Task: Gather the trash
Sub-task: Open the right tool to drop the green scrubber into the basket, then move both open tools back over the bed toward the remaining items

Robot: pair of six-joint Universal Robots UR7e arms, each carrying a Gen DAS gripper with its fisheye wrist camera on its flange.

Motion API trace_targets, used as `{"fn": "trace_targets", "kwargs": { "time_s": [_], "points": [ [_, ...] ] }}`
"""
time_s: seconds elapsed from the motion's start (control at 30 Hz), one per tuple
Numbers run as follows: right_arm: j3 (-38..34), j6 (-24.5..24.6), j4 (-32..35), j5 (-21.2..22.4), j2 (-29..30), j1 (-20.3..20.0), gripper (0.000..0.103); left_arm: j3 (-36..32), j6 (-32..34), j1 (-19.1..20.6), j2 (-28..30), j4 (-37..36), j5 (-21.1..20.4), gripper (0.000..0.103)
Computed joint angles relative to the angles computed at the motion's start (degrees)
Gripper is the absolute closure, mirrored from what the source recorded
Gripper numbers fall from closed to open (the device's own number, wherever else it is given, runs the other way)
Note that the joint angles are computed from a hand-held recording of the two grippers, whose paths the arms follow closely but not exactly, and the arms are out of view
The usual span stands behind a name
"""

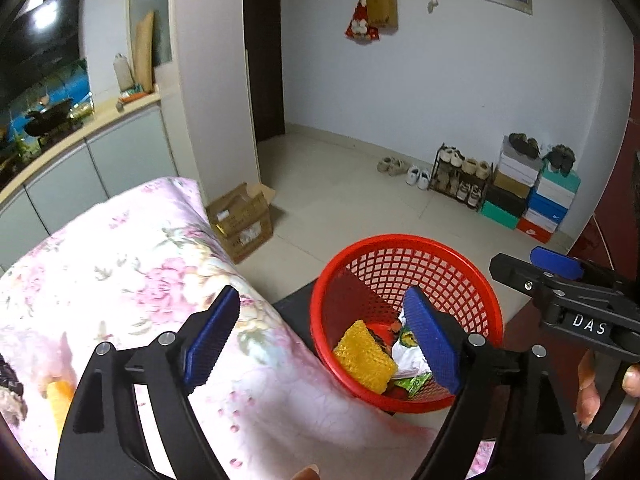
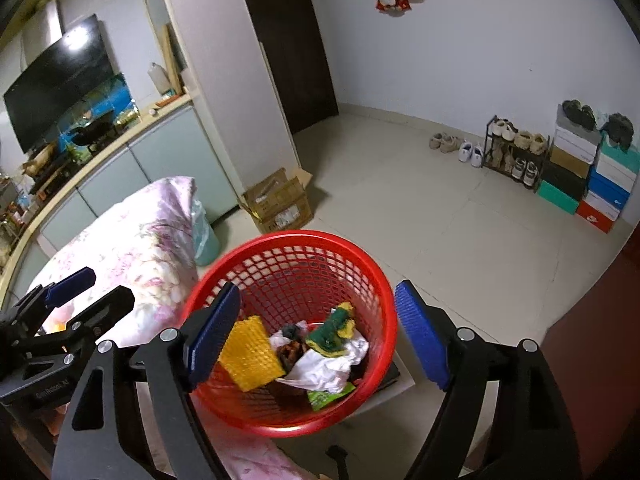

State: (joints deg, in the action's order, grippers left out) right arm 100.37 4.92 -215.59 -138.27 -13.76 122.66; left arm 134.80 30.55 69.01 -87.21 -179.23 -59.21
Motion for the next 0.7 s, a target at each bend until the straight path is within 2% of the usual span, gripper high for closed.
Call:
{"fn": "trace_targets", "kwargs": {
  "time_s": [0.1, 0.43, 0.7],
  "points": [
    [-0.64, -2.06, -1.49, 0.02, 0.77, 1.45, 0.021, 1.17, -0.11, -0.48, -2.82, 0.36, -0.12, 0.02],
    [-6.48, -9.02, 0.32, -1.67, 4.2, 7.14, 0.021, 4.12, -0.79, -0.26, -11.71, 0.87, 1.15, 0.016],
    [-9.34, -9.91, 2.58, -0.53, 5.75, 10.15, 0.019, 6.01, 0.94, 0.76, -18.27, 0.0, 2.85, 0.015]
  ]
}}
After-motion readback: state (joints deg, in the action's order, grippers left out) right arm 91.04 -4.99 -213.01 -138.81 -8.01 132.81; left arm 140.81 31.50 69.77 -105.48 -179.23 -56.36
